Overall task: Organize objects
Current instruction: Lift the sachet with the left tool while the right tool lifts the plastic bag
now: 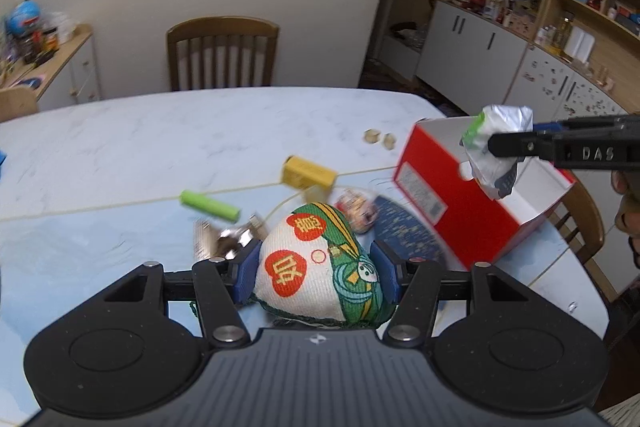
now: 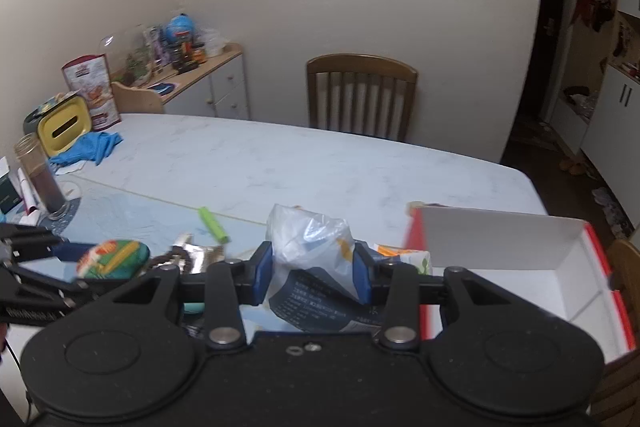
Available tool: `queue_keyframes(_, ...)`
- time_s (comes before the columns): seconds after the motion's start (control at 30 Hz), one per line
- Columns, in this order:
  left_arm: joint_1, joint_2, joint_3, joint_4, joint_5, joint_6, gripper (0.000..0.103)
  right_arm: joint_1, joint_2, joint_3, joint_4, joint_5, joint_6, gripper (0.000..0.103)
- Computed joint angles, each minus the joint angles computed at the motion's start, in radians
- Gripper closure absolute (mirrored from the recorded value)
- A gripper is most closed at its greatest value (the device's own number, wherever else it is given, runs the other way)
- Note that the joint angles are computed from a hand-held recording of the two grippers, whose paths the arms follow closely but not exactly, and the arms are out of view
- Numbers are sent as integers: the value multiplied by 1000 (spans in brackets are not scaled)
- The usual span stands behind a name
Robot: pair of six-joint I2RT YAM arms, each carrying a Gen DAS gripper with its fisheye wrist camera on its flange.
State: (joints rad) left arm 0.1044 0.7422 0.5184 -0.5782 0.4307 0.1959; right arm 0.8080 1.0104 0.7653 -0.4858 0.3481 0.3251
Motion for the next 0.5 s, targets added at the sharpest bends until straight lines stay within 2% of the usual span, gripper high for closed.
queue_keyframes(0.1, -151, 20, 37, 23, -106, -100, 45, -92, -79, -37, -19, -59, -54, 64)
queue_keyframes(0.23, -371, 75, 93, 60, -265, -230, 45, -272, -169, -82, -34, -197, -159, 64)
queue_keyframes(0.37, -572, 183, 167, 104, -414, -336, 45, -498, -222, -112, -48, -376, -291, 64)
queue_keyframes(0.5, -730, 331, 247, 176, -516, -409, 45, -746, -219, -123, -61, -566, -449, 64)
